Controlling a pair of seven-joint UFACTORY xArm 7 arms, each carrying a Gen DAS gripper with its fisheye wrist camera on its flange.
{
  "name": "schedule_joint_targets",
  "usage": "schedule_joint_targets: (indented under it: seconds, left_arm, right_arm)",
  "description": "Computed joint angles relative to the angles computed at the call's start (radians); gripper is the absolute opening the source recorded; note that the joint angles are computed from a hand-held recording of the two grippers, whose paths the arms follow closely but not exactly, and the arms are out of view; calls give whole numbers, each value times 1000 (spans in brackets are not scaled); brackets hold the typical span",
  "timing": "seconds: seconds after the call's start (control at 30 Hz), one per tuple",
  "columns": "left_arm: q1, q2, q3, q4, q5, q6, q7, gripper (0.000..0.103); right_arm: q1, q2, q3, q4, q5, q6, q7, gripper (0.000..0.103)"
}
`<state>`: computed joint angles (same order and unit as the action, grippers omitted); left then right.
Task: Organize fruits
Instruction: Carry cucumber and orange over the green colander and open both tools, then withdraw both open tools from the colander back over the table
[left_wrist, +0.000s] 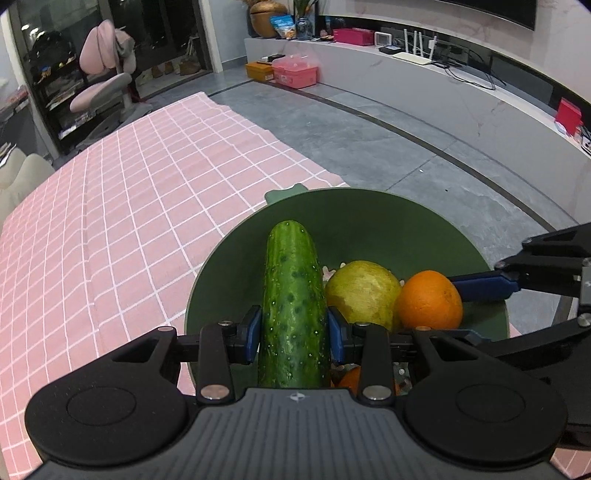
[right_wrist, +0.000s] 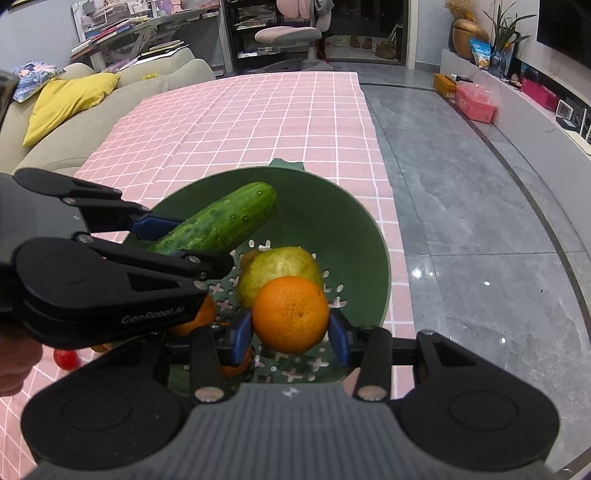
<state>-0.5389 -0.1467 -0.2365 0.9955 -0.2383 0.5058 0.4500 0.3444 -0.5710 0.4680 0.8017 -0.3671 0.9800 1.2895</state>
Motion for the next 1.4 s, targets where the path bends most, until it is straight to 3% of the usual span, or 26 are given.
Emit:
schedule_joint_targets:
  seconds: [0.1, 0.17, 0.23, 0.47, 0.7, 1.03, 1.27, 1.4]
  left_arm:
    - [4, 3, 0, 12, 4, 4, -17, 45]
    - [-1, -6, 1, 7, -10, -29, -6, 61]
    - [0, -9, -1, 19, -5, -36, -23, 66]
    - [10, -64, 8, 36, -8, 2, -101, 66]
    - [38, -212, 26, -34, -3, 83, -233, 66]
    - [112, -504, 88, -220, 13, 200, -349, 66]
    - [148, -801, 104, -414, 53, 328, -403, 67]
    - [164, -887, 125, -470, 46, 380, -430, 67]
  right_arm:
    - [0, -7, -5, -6, 6, -9, 6, 42]
    - [-1, -10, -8, -9, 10, -14, 8, 43]
    - [-6, -14, -4, -5, 5, -11, 11, 47]
    - [-20, -41, 13, 17, -7, 22, 24, 50]
    - [-29, -61, 38, 65, -16, 56, 15, 50]
    - [-18, -78, 101, 105, -17, 88, 7, 50]
    - [4, -44, 150, 100, 23, -5, 105, 50]
    - [20, 17, 190, 122, 3, -27, 147, 50]
